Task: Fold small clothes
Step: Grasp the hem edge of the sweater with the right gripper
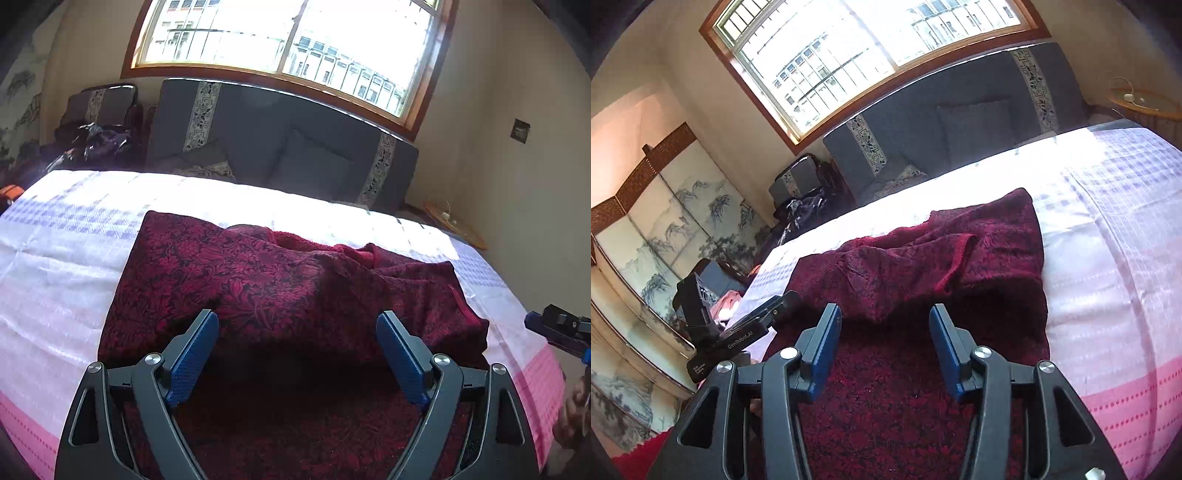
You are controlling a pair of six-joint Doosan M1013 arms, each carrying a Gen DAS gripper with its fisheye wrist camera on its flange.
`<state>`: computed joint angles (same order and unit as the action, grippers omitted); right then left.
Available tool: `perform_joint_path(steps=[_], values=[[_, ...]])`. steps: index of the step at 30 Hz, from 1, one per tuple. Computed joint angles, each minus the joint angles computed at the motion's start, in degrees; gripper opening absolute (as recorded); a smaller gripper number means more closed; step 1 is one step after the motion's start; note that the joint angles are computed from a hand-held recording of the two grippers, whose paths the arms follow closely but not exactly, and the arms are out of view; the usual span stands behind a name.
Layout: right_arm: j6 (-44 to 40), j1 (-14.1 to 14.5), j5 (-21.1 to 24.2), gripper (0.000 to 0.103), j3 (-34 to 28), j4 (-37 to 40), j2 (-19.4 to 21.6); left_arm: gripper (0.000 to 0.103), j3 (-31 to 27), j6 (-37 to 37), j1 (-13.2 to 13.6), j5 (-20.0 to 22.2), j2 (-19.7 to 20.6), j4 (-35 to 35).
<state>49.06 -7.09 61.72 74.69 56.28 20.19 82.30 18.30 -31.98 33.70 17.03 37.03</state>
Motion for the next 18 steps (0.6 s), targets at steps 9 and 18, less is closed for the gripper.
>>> perform_joint_path(steps=[9, 18], values=[[14.41, 4.73, 2.57, 0.012, -12.26, -22.7, 10.77, 0.087, 4.82, -10.56, 1.87, -4.57, -0.67, 0.14], [14.21, 0.29, 4.87, 0.036, -11.61, -9.39, 11.02, 0.087, 6.12, -19.36, 1.05, -4.0, -1.41, 6.93]])
